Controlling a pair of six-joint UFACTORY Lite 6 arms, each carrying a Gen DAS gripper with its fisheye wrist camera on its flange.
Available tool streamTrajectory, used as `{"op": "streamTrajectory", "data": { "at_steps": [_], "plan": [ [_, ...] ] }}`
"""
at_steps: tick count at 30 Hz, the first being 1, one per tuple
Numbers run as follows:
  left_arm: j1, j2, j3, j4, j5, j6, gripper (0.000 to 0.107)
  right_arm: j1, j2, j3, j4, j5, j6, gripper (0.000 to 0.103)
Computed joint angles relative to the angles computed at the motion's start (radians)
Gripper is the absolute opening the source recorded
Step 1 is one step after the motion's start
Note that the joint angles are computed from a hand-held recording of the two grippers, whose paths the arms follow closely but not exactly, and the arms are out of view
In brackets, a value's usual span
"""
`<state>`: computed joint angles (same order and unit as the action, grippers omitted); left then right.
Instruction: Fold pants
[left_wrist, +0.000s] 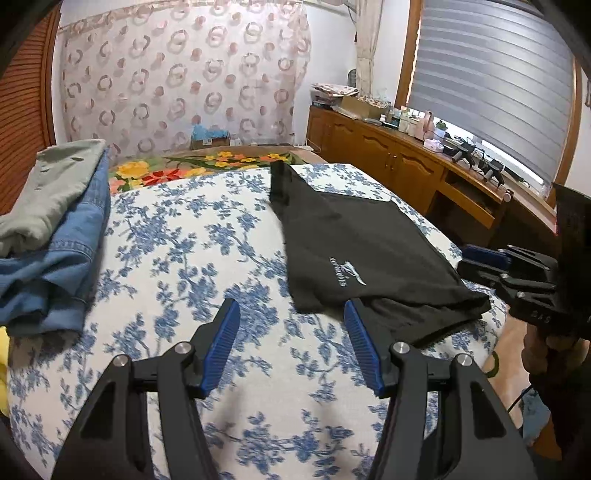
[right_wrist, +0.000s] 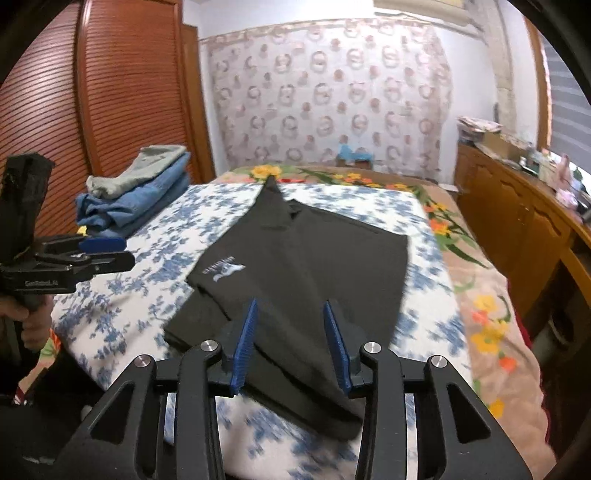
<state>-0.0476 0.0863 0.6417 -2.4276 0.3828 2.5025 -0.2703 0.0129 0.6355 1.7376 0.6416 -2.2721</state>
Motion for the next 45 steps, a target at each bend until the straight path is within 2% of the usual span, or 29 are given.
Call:
{"op": "streamTrajectory", "data": {
  "at_steps": [6, 10, 18, 27, 30, 32, 34, 35, 37, 39, 41, 45],
  "plan": [
    [0.081, 0.031, 0.026, 0.085, 0.029, -0.021, 0.058, 0.219, 0.127, 0.120, 0.061, -0.106, 0.015, 0.037],
    [0.136, 0.069, 0.052, 0.146, 0.044, -0.064, 0.058, 0.319, 0.219, 0.219, 0.033, -0.170, 0.065, 0.037],
    [0.207, 0.101, 0.073, 0.217, 0.068, -0.094, 0.058, 0.451, 0.409, 0.434, -0.172, -0.245, 0.310, 0.037],
    [0.256, 0.143, 0.098, 0.266, 0.084, -0.119, 0.058, 0.536, 0.523, 0.565, -0.357, -0.273, 0.487, 0.037],
    [0.254, 0.152, 0.107, 0.272, 0.079, -0.124, 0.058, 0.538, 0.551, 0.592, -0.416, -0.281, 0.537, 0.031],
    [0.252, 0.159, 0.114, 0.275, 0.076, -0.125, 0.058, 0.535, 0.548, 0.583, -0.397, -0.283, 0.498, 0.028],
    [0.246, 0.168, 0.125, 0.278, 0.071, -0.128, 0.058, 0.537, 0.543, 0.574, -0.380, -0.299, 0.454, 0.019],
    [0.243, 0.173, 0.132, 0.279, 0.068, -0.131, 0.058, 0.536, 0.543, 0.576, -0.385, -0.301, 0.448, 0.010],
    [0.228, 0.187, 0.148, 0.277, 0.059, -0.136, 0.058, 0.525, 0.559, 0.605, -0.443, -0.282, 0.505, 0.006],
    [0.210, 0.202, 0.168, 0.281, 0.046, -0.148, 0.058, 0.508, 0.557, 0.614, -0.443, -0.263, 0.516, 0.005],
    [0.189, 0.217, 0.190, 0.290, 0.030, -0.161, 0.058, 0.464, 0.541, 0.625, -0.443, -0.182, 0.529, 0.005],
    [0.135, 0.254, 0.240, 0.295, -0.004, -0.185, 0.058, 0.404, 0.501, 0.639, -0.433, -0.109, 0.526, 0.005]
  ]
}}
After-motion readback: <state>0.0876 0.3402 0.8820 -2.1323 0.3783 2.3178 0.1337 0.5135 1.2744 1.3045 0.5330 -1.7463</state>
